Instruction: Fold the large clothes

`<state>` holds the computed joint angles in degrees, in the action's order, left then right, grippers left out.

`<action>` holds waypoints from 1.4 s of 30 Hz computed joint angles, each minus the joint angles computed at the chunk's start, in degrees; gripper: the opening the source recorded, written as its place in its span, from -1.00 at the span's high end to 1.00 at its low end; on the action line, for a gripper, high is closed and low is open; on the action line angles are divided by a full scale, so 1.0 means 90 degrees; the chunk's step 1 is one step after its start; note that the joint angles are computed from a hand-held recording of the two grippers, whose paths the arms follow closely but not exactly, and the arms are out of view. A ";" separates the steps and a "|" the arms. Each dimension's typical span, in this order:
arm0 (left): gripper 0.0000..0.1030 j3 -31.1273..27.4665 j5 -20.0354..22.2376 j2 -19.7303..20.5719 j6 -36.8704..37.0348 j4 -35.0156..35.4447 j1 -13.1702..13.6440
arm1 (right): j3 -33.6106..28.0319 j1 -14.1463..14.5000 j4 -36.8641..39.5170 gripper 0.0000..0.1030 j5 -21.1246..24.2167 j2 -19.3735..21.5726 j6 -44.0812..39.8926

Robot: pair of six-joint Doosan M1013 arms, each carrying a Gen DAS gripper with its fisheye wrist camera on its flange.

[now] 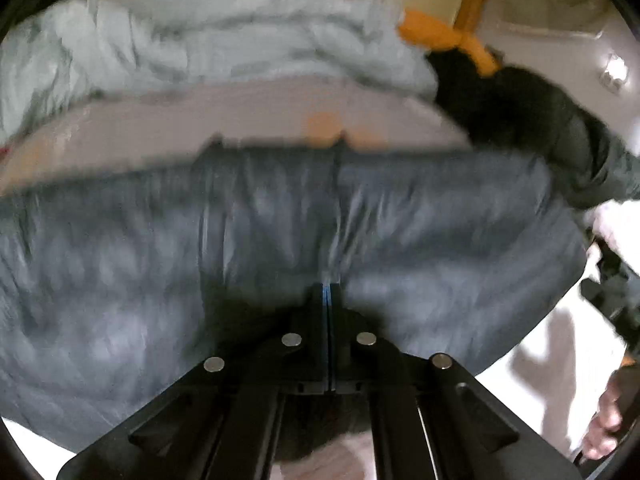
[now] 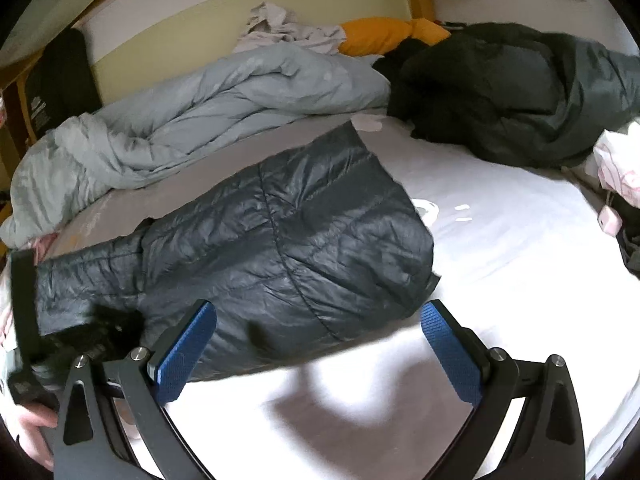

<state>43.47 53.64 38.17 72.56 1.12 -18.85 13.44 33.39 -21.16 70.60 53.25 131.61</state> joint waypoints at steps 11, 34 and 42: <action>0.94 -0.2930 0.2172 0.1764 -0.0382 0.0685 0.0024 | 0.1214 0.0033 -0.0173 -0.99 -0.0729 -0.0673 0.1004; 0.05 0.1189 -0.1667 -0.0575 -0.0579 -0.0411 0.0379 | 0.0834 -0.0541 0.2105 0.10 -0.2484 0.0081 0.0334; -0.94 0.2561 -0.1562 -0.1730 -0.1304 0.0530 0.0779 | 0.0526 -0.0393 0.0397 0.26 -0.1555 -0.0164 0.0174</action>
<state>66.52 39.58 22.60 60.82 5.89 -11.84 18.17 29.85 -17.59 56.61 51.77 133.18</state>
